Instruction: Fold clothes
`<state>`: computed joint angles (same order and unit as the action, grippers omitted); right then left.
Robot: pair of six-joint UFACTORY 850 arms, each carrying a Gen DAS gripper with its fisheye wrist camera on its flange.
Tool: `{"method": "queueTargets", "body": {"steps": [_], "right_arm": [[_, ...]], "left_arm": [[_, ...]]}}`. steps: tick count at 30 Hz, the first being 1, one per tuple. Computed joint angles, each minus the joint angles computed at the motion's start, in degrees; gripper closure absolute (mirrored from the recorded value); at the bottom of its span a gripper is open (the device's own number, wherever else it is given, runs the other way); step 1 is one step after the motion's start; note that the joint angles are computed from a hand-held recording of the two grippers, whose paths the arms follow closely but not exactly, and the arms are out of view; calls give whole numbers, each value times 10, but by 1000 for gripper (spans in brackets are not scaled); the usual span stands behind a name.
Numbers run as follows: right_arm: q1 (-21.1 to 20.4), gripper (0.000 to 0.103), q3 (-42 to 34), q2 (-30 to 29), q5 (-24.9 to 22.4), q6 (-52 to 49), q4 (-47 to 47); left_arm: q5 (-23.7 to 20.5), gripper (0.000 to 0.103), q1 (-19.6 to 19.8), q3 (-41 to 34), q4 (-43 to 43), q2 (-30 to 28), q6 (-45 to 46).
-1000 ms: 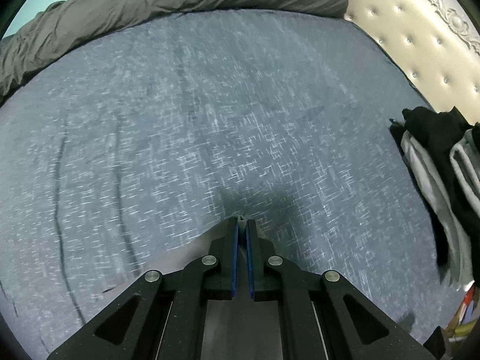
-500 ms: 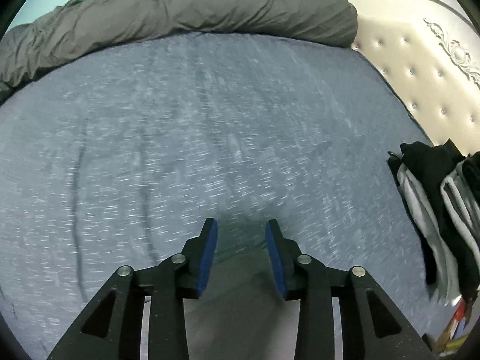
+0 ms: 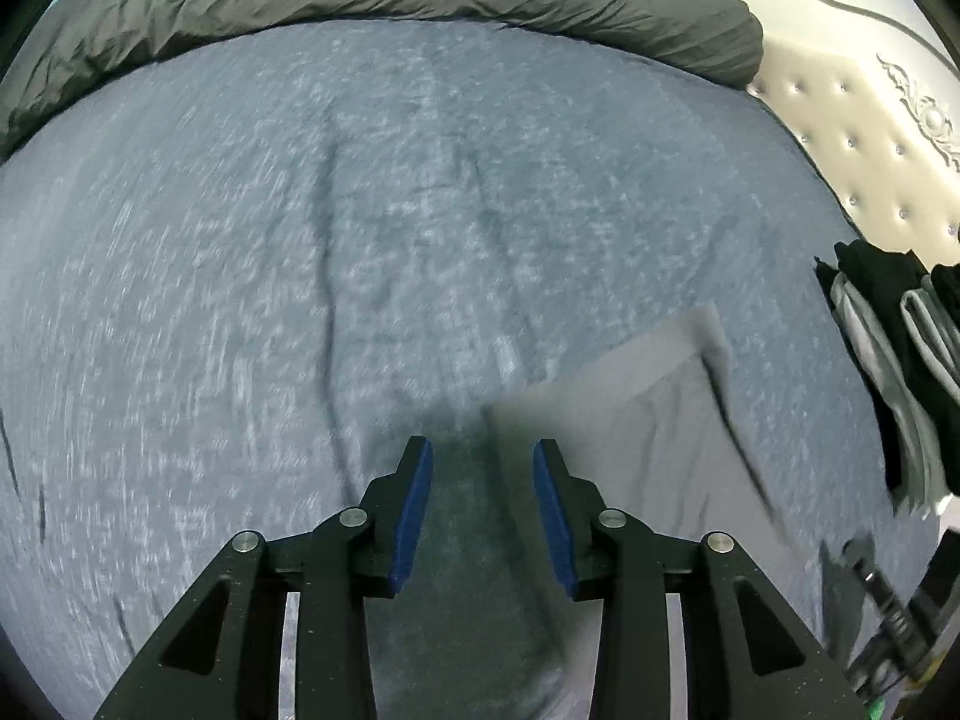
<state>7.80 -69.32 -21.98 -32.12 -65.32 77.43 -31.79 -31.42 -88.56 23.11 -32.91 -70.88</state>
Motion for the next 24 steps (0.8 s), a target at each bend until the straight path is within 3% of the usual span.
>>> {"method": "queueTargets", "body": {"steps": [11,21,24], "right_arm": [[77,101,-182,-112,-53,108,-204],[88,101,-287,-194,-85,199,-322],[85,101,-290,-196,-55,232,-366]], "left_arm": [[33,64,-10,26,6,3,-31],[44,64,-12,15,-2,-16,-30],[45,64,-13,12,-3,-21,-26]]}}
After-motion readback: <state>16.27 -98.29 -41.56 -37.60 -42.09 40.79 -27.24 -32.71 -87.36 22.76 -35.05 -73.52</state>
